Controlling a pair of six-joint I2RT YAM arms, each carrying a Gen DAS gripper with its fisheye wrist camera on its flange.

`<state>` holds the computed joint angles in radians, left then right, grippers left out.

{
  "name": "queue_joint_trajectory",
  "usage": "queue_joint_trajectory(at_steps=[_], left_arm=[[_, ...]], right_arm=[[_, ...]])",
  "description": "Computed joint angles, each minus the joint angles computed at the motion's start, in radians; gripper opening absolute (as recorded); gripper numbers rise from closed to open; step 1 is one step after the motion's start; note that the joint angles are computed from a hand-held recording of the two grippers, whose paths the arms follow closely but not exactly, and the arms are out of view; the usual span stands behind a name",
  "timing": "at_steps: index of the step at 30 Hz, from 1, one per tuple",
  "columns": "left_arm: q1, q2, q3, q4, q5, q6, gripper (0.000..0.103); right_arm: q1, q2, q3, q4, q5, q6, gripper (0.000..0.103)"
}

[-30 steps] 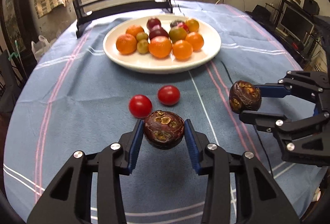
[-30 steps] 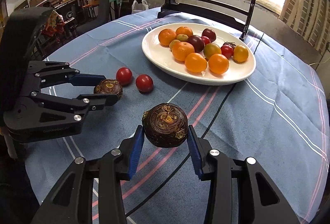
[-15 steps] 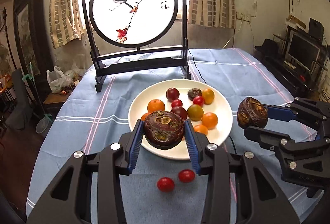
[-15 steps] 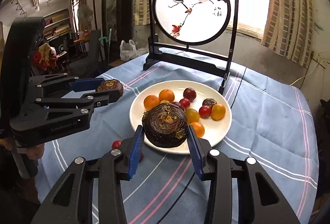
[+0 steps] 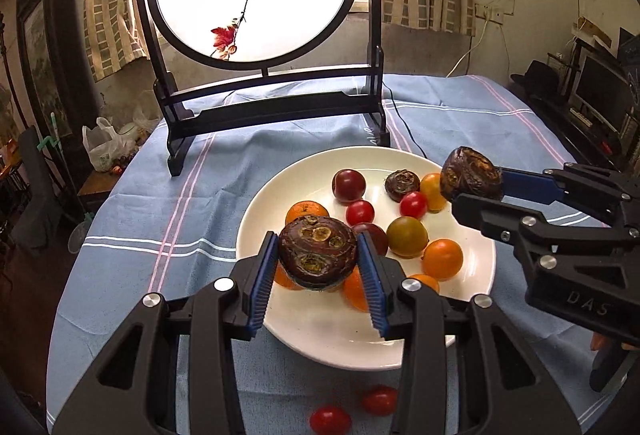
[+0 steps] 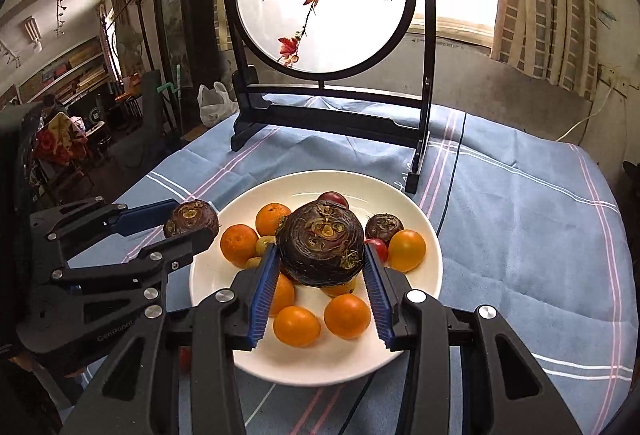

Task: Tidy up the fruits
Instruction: 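Lower both dark brown fruits onto the plate and open both tools, then grasp a red tomato with the left tool while the right tool grasps another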

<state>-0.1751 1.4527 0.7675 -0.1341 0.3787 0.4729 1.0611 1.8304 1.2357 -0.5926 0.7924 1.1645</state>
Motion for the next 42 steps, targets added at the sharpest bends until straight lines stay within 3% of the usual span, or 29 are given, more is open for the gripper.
queue_joint_trajectory(at_steps=[12,13,16,22,25,30,34,40,42], left_arm=[[-0.060,0.162,0.072,0.044,-0.067,-0.013,0.040],[-0.060,0.173,0.081,0.040,-0.063,-0.017,0.041],[-0.046,0.176,0.082,0.058,-0.051,-0.035,0.063],[0.036,0.095,0.066,0.008,0.028,0.006,0.063],[0.118,0.022,0.030,-0.029,0.095,0.073,0.065],[0.285,-0.054,-0.031,-0.089,0.191,0.229,0.070],[0.413,-0.055,-0.053,-0.140,0.237,0.369,0.070],[0.547,-0.017,-0.049,-0.226,0.291,0.551,0.070],[0.557,-0.006,-0.056,-0.235,0.293,0.589,0.070]], right_arm=[[-0.148,0.078,0.015,0.083,-0.121,-0.093,0.045],[-0.151,0.088,0.027,0.070,-0.116,-0.086,0.051],[-0.136,0.078,0.026,0.067,-0.085,-0.073,0.056],[-0.010,0.034,0.029,-0.011,-0.026,-0.023,0.056],[0.098,0.066,0.071,-0.058,-0.015,-0.002,0.057],[0.213,0.233,0.213,-0.101,-0.112,-0.015,0.058],[0.209,0.362,0.324,-0.132,-0.186,-0.051,0.057],[0.158,0.413,0.367,-0.101,-0.225,-0.101,0.057],[0.145,0.438,0.393,-0.108,-0.240,-0.122,0.050]])
